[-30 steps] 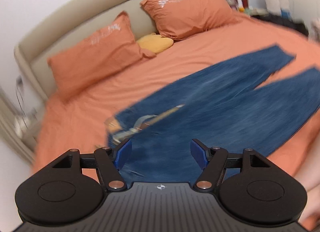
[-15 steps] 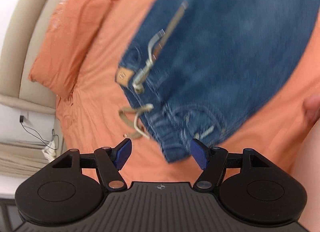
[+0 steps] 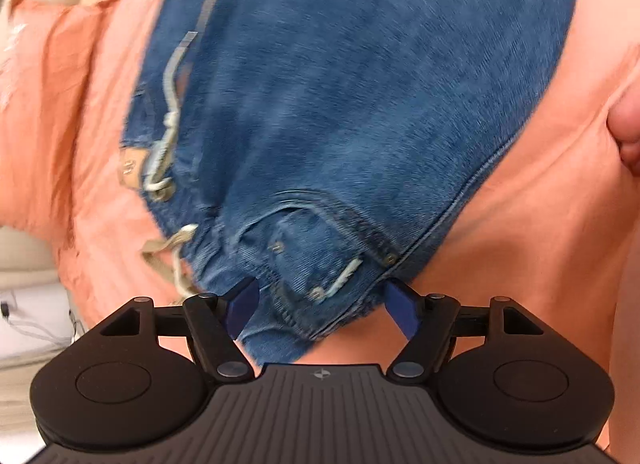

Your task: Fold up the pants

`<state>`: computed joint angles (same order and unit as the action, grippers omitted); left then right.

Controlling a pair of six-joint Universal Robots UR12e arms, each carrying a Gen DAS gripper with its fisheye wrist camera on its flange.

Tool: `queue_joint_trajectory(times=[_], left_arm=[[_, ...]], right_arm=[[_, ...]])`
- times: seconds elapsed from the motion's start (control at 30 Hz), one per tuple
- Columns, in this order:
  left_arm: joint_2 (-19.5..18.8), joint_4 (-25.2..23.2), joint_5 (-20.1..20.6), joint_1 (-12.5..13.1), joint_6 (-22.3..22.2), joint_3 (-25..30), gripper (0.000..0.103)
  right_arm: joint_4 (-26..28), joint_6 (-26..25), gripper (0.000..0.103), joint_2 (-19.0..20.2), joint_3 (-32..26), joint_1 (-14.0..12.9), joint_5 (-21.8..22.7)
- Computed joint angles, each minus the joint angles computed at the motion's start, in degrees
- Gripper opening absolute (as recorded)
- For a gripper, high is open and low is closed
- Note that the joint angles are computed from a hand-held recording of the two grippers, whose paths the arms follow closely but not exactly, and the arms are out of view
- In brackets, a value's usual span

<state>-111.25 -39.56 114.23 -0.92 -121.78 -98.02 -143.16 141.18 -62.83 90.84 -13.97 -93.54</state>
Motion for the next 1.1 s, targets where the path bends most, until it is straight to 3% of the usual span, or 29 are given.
queue_joint_trajectory(times=[0.2,0.33,0.4,0.5,0.53,0.67,0.77,0.9,0.93,1.0,1.1], left_arm=[[-1.4,0.4,0.9,-0.3,-0.2,0.0,0.084],[-1.1,2.4,1.2,-0.4,0.3,-1.0,0.086],[-1.5,4.1,3.4,-1.2,-1.3,-1.5,0.087],[-1.8,7.2,4.6,-1.8,-2.6,-2.0,0.072],[-1.6,8.8,4.8,-1.8,-3.7,-2.3,0.06],[-0.5,13.7,4.9,-2.2,-10.8,-3.2,0.03],[0.6,16.4,4.7,-2.1,-18.4,-3.1,0.02],[1.4,16.4,3.8,-1.8,-28.9,-1.6,0.017],[1.4,16.5,3.6,-1.8,-30.3,-1.2,0.017],[1.6,16.7,3.5,-1.8,-32.4,-0.7,0.017],[1.5,17.6,4.8,-2.2,-32.4,-0.1,0.017]], right_arm=[[4.8,-5.2,0.029,0.5,-1.6,-0.2,1.4],[8.1,-13.2,0.035,0.3,-1.9,-0.2,1.3],[7.1,-18.1,0.036,0.3,-1.0,0.3,-0.1],[4.1,-23.1,0.036,0.4,0.5,0.9,-0.9],[3.3,-24.5,0.036,0.3,0.9,0.9,-0.8],[0.2,-29.1,0.036,-0.1,2.5,0.7,0.0],[-3.6,-33.7,0.033,-0.7,4.7,0.5,-0.1],[-5.6,-31.7,0.02,-1.5,6.0,0.4,0.4],[-5.6,-30.1,0.018,-1.5,6.0,0.4,0.1],[-4.6,-26.4,0.002,-1.5,5.4,0.5,-0.5],[-10.3,-26.1,0.0,-2.3,6.5,0.2,0.9]])
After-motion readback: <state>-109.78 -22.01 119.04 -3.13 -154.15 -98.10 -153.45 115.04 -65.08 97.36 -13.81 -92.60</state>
